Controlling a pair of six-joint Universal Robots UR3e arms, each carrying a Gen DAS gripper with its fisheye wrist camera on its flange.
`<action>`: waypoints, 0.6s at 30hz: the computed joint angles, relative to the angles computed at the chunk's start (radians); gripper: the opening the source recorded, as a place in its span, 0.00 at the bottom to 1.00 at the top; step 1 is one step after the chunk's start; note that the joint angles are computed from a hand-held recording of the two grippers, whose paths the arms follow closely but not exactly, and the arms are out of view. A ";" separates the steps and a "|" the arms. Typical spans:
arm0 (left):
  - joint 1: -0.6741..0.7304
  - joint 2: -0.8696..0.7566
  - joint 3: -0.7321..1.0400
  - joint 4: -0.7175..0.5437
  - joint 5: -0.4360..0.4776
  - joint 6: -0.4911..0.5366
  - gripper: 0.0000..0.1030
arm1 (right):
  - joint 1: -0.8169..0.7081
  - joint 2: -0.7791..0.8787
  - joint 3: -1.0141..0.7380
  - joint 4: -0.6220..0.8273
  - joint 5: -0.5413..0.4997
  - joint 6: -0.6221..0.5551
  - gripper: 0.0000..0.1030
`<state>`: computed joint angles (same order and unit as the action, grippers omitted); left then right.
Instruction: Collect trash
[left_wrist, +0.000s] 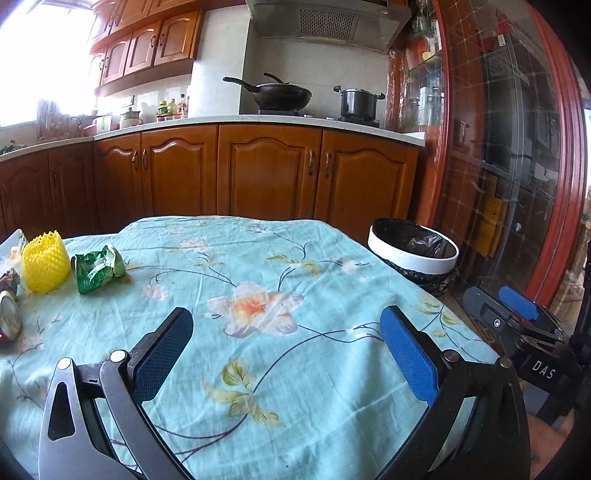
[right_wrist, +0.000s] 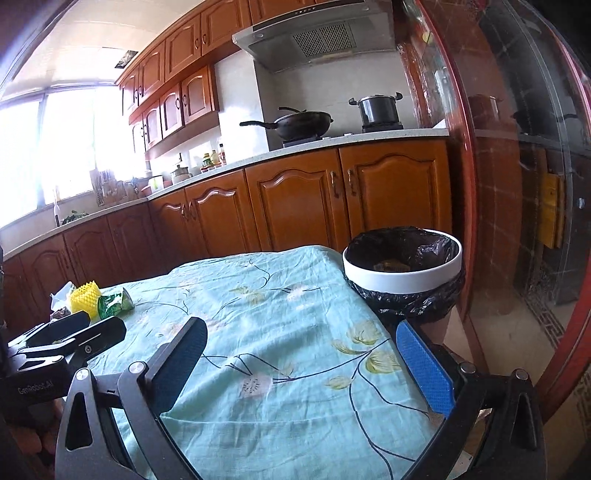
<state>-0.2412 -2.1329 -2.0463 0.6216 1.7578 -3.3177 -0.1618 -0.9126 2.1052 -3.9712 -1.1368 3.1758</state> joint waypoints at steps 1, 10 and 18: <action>0.000 -0.003 -0.006 0.009 0.004 0.001 1.00 | 0.001 0.005 0.006 -0.017 -0.004 0.003 1.00; -0.020 -0.026 -0.023 0.055 0.046 0.015 1.00 | 0.007 0.045 0.032 -0.112 -0.004 0.002 1.00; -0.041 -0.026 -0.019 0.050 0.089 0.019 1.00 | 0.009 0.050 0.041 -0.124 -0.001 0.000 1.00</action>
